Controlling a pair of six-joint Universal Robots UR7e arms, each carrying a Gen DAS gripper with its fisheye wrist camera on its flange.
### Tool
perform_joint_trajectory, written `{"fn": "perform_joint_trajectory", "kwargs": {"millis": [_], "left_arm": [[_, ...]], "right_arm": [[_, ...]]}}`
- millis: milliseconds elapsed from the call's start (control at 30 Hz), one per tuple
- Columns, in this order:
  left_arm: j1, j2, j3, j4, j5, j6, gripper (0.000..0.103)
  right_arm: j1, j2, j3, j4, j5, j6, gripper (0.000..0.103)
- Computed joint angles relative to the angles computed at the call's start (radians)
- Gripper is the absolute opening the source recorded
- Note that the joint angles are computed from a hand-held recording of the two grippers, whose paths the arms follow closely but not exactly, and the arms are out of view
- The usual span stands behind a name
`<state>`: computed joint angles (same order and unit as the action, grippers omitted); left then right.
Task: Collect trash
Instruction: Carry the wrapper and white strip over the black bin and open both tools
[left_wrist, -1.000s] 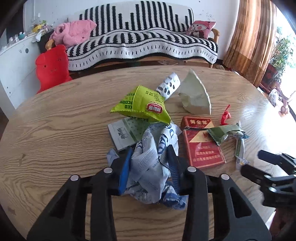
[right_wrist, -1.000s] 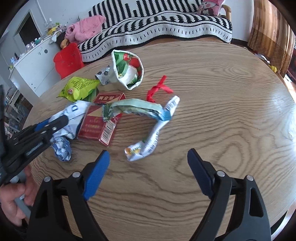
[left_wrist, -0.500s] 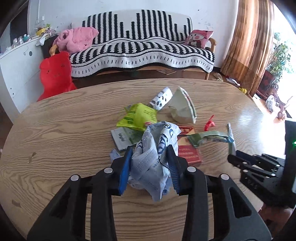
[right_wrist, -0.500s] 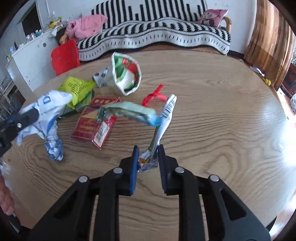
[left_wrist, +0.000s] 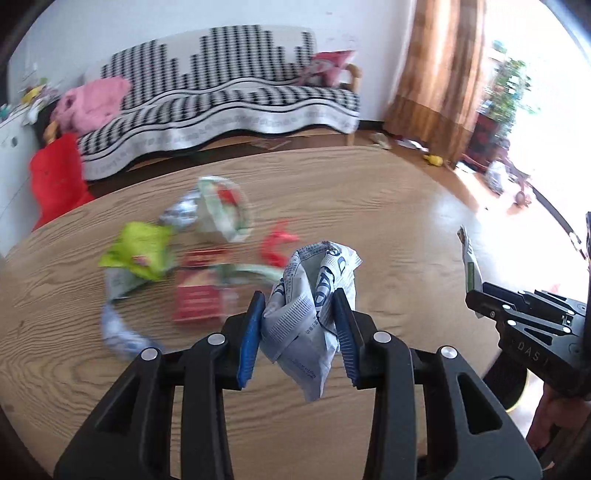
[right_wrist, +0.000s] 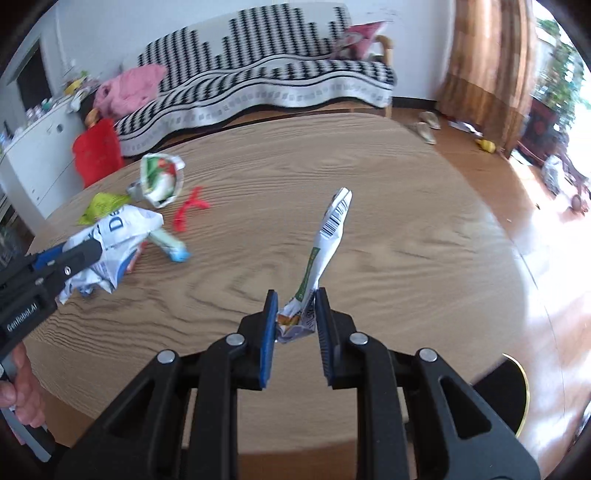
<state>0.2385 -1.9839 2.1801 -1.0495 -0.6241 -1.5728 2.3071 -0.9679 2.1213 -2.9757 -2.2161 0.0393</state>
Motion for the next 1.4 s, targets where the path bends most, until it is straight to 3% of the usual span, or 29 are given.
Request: {"fn": "perform_joint_trajectory", "kwargs": {"millis": [200,433,667,900,1033,1200,1400], "left_arm": [[0.016,0.175,0.089,-0.479,-0.019,0.278,0.037],[0.028,0.450,0.148,-1.010,-0.106,0.578,0.037],[0.049,0.688,0.153,-1.371,-0.222,0.762,0.037],[0.109,0.915,0.111,-1.556,-0.323,0.849,0.037],[0.139,1.004,0.095,-1.618,-0.352,0.878,0.037],[0.156,1.062,0.087,-1.646,-0.369,0.895,0.037],[0.168,1.089,0.076,-1.668,-0.377,0.905,0.037]], "right_arm": [[-0.089,-0.209,0.154,-0.017,-0.060,-0.015,0.021],[-0.263,-0.486,0.317,-0.004,-0.085,-0.075,0.021],[-0.432,-0.700,0.418,0.033,-0.048,-0.135,0.021],[-0.561,-0.819,0.471,0.084,0.002,-0.193,0.021],[-0.603,-0.810,0.461,0.119,0.021,-0.188,0.021],[-0.647,-0.813,0.459,0.144,0.038,-0.198,0.021],[-0.652,-0.792,0.447,0.146,0.036,-0.195,0.021]]}}
